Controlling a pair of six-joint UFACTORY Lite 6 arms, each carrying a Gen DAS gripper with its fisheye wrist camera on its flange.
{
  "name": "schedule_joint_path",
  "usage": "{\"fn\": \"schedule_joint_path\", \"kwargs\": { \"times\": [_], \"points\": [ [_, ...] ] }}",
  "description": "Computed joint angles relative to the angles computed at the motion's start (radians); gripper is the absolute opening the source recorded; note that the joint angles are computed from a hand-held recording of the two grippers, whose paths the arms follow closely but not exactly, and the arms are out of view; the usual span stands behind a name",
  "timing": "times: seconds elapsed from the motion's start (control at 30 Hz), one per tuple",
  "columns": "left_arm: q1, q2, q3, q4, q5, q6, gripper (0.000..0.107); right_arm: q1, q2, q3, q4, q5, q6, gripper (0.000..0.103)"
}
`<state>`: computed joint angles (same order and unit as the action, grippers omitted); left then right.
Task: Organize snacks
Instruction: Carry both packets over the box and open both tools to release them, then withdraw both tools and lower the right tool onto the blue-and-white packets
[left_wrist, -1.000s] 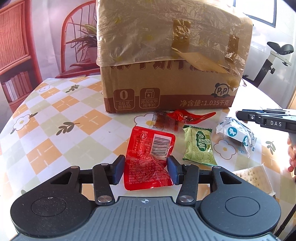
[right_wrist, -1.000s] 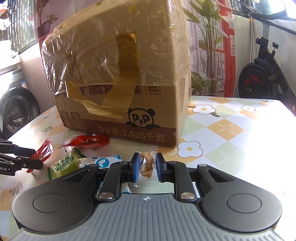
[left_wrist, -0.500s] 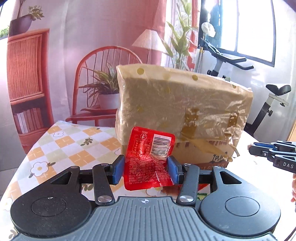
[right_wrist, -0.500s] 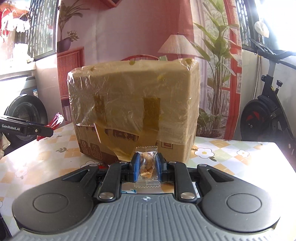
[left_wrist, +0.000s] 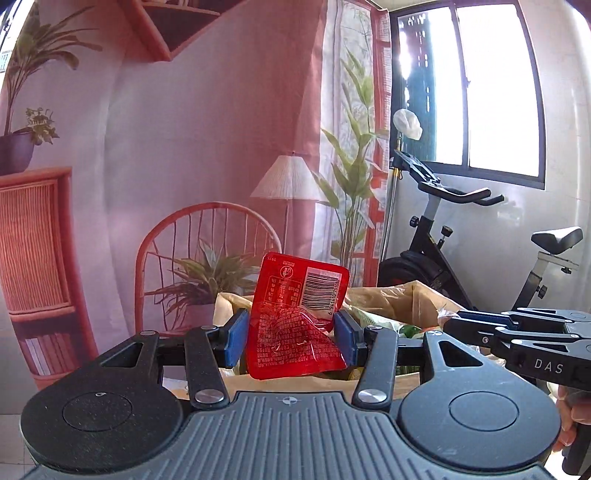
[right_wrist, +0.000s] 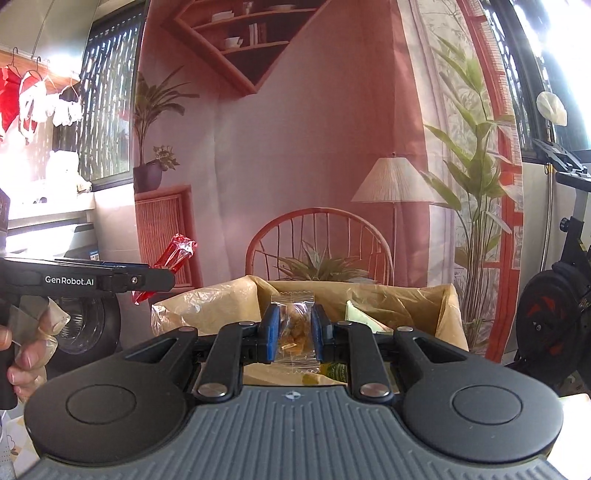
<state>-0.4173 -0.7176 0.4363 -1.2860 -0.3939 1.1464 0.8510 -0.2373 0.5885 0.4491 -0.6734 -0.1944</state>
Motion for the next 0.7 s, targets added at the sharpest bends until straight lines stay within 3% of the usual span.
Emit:
{"fn": "schedule_joint_path", "kwargs": {
  "times": [0.13,0.23,0.27,0.3,0.37,0.53,0.7],
  "points": [
    [0.057,0.205,0.141,0.086,0.033,-0.061,0.053,-0.059,0.124,0.144,-0.015,0.090,0.080,0.020],
    [0.092,0.313,0.204,0.029,0.059,-0.019,0.055,-0.061,0.178,0.204,0.056,0.125,0.042,0.021],
    [0.106,0.321,0.204,0.022,0.068,-0.029,0.055,-0.059,0.184,0.213,0.080,0.131,0.027,0.026],
    [0.129,0.310,0.188,0.039,0.089,-0.054,0.055,-0.060,0.178,0.206,0.071,0.133,0.043,0.035],
    [0.172,0.257,0.136,0.100,0.126,-0.115,0.059,-0.067,0.152,0.176,0.017,0.121,0.096,0.042],
    [0.264,0.198,0.089,0.269,0.194,-0.265,0.064,-0.038,0.077,0.110,0.035,0.111,0.044,0.042],
    [0.242,0.076,0.032,0.032,0.199,-0.014,0.065,0.014,-0.017,0.009,0.078,0.074,-0.013,0.042]
  ]
}}
